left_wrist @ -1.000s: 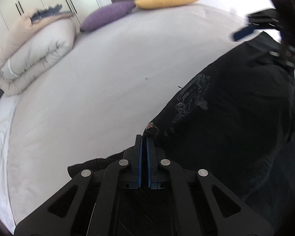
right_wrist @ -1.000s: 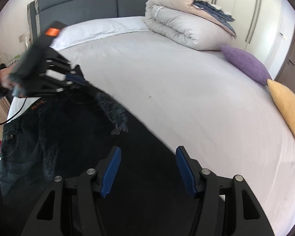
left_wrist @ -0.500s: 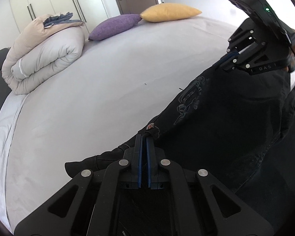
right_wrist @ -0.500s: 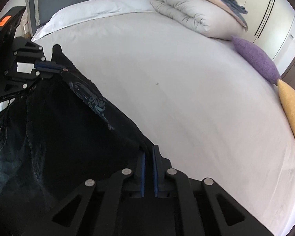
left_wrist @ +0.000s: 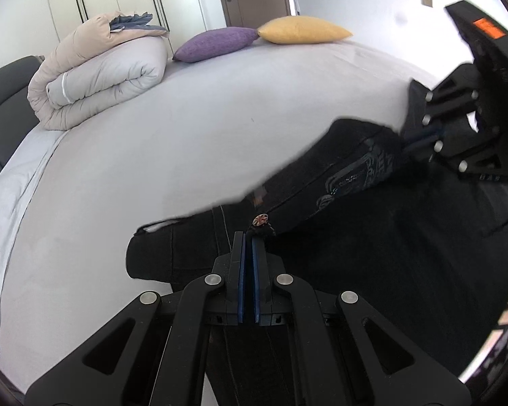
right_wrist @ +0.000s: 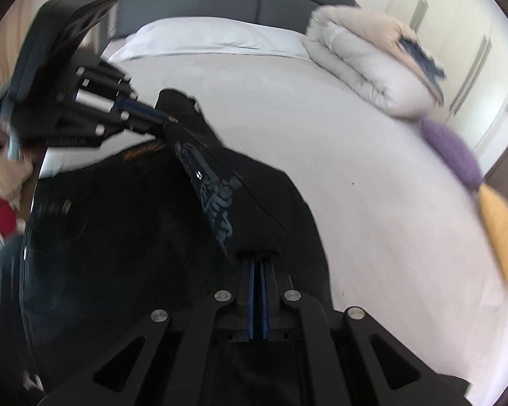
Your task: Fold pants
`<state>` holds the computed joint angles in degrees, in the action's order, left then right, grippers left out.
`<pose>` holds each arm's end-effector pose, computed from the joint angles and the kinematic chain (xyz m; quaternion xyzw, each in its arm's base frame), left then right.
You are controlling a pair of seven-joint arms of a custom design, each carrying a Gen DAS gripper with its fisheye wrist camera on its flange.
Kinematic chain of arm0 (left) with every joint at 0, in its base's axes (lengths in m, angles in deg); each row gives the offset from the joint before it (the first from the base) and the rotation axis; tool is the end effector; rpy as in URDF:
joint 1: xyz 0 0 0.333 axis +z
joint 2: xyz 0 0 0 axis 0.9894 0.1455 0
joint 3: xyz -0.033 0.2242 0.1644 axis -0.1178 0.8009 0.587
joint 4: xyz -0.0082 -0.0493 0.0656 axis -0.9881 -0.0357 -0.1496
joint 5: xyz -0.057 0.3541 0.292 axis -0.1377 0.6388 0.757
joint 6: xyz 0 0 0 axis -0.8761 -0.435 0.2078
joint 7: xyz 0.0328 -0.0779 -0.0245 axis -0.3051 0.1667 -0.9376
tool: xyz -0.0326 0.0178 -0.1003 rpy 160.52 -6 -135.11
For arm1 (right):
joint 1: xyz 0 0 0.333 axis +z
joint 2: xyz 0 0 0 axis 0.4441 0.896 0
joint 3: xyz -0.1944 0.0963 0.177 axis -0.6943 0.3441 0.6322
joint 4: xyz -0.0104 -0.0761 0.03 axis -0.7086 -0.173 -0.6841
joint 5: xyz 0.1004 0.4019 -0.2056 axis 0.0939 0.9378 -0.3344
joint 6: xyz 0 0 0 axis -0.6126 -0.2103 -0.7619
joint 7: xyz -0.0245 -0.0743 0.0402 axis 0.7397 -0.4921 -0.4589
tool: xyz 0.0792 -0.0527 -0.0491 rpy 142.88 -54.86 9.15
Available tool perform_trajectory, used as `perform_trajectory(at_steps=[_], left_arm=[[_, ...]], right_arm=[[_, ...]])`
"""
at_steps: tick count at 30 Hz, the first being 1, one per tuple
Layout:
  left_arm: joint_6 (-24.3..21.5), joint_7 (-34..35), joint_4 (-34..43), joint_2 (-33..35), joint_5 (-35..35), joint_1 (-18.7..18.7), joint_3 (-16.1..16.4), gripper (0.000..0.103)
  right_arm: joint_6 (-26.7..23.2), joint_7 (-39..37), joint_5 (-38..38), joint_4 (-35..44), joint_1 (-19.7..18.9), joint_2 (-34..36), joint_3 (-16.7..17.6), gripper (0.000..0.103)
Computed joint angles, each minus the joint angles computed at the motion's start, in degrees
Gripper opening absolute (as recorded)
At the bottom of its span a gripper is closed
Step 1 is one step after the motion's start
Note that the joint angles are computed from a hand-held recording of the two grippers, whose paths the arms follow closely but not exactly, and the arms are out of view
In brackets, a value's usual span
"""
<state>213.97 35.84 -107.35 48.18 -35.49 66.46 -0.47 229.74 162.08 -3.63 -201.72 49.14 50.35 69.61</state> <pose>0.5724 -0.2825 0.4831 -0.3902 0.8446 -0.2883 0.2265 0.5710 0.3419 0.4775 -0.8780 0.3325 -0.2498 0.2371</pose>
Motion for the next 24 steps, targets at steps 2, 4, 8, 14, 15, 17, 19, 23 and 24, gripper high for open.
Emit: perform_trajectory(at_steps=[2, 4, 8, 14, 15, 17, 19, 23, 24], left_arm=[[-0.22, 1.91, -5.92, -5.29, -1.83, -1.05, 0.17, 0.002], [0.03, 1.62, -12.07, -10.61, -0.99, -2.19, 0.26, 0.002], [-1.95, 1.2, -20.29, -17.98, -1.14, -5.49, 1.35, 0.002], [-4.06, -0.08, -29.15, -26.57, 0.87, -9.3, 2.94, 0.002], [-4.36, -0.22, -30.17, -27.63, 1.06, -9.8, 3.18, 0.002], [-4.8, -0.52, -32.23, -29.65, 1.31, -10.89, 3.44, 0.002], [-5.4, -0.46, -34.28, -32.07, 1.32, -12.03, 4.07, 0.002], [-6.68, -0.4, -35.9, -34.59, 1.67, -13.21, 4.77, 0.002], [-6.94, -0.49, -35.81, -34.58, 1.8, -13.27, 4.82, 0.002]], right_arm=[[0.56, 6.81, -12.39, -7.05, 0.13, -6.17, 1.78, 0.004], [0.1, 10.06, -20.41, -12.0, -0.88, -10.52, 4.22, 0.004], [-1.98, 12.91, -26.44, -20.11, -1.19, -17.52, 8.7, 0.004], [-5.17, 15.99, -31.26, -26.7, 0.05, -22.85, 14.71, 0.004], [-5.74, 16.31, -31.45, -27.55, 0.62, -23.56, 15.34, 0.004], [-6.03, 16.51, -32.13, -27.28, 0.63, -23.1, 15.48, 0.004], [-6.89, 17.64, -32.28, -27.94, 1.35, -23.77, 16.17, 0.004], [-8.1, 18.81, -32.75, -27.87, 2.2, -24.03, 16.99, 0.004], [-8.53, 18.89, -32.61, -27.97, 2.68, -24.25, 17.01, 0.004]])
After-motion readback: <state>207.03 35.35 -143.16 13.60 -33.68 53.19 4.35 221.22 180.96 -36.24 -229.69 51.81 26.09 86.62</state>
